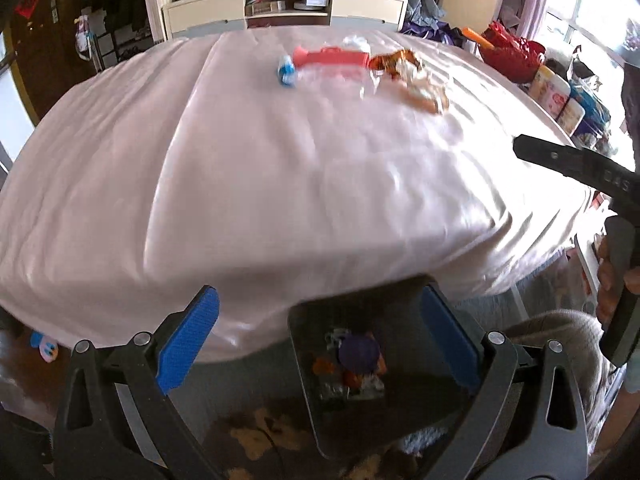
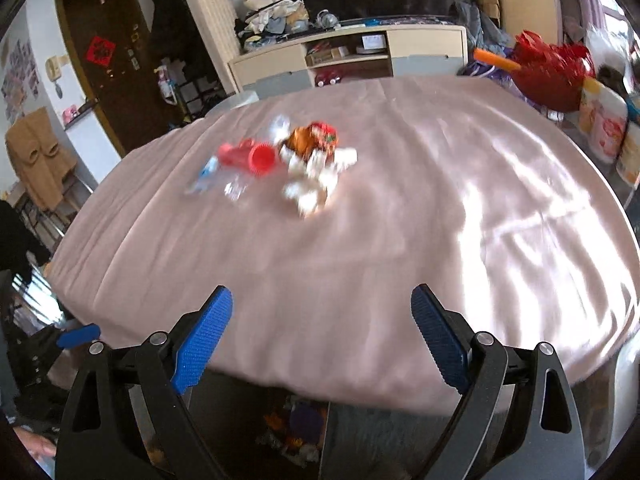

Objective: Collect trash
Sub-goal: 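Grasp the crumpled tissue with the right tool while the left tool grasps the clear plastic bag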

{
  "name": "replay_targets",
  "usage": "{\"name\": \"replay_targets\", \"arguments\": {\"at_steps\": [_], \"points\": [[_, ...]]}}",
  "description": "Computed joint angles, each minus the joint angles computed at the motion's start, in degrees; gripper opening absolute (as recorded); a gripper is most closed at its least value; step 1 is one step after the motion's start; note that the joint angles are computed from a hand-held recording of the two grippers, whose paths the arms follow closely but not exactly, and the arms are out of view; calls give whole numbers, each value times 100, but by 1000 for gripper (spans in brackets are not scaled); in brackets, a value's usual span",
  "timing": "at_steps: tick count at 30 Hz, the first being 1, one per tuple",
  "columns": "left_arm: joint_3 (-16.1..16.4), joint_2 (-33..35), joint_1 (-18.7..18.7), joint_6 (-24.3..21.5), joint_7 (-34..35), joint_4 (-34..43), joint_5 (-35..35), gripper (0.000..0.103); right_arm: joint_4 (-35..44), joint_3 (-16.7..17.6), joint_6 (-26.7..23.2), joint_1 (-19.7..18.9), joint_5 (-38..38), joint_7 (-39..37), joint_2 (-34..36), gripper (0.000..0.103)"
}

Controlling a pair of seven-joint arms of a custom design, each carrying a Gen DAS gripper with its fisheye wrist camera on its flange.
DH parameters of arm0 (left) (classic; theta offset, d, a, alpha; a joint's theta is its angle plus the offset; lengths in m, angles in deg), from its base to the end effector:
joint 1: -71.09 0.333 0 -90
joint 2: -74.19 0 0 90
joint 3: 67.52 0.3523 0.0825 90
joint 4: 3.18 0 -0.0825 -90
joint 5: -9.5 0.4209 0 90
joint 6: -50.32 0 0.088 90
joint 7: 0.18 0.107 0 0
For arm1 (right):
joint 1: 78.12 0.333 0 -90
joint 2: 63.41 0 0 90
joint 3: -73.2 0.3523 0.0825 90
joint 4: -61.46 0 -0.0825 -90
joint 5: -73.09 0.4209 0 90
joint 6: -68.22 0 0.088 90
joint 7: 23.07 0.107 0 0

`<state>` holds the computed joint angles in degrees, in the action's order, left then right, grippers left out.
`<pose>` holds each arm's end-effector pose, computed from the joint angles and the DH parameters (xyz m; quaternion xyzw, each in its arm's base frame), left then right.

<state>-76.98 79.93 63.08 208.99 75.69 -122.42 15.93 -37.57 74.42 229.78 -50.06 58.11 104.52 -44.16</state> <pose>0.6115 -0.1947 0.4621 -0.6257 0.7235 -0.2403 0.1652 0.6405 0.3716 0.4927 -0.6770 0.6334 -0.1526 0.3423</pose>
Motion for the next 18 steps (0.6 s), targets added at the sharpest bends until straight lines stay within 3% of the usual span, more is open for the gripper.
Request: {"name": "replay_targets", "arguments": {"at_steps": [5,7,18], "points": [[-42,396,73,-171,401,577,-348,95,808,144,-232,-152,290,-449,583,69],[-33,601,78,-239,455,878,-407,95,1178,173,-394,-173,444,-627,842,65],[118,1767,-48,-781,469,2673,-139,95,2571,-9,-1140,-65,617,-1027,1747,65]]}}
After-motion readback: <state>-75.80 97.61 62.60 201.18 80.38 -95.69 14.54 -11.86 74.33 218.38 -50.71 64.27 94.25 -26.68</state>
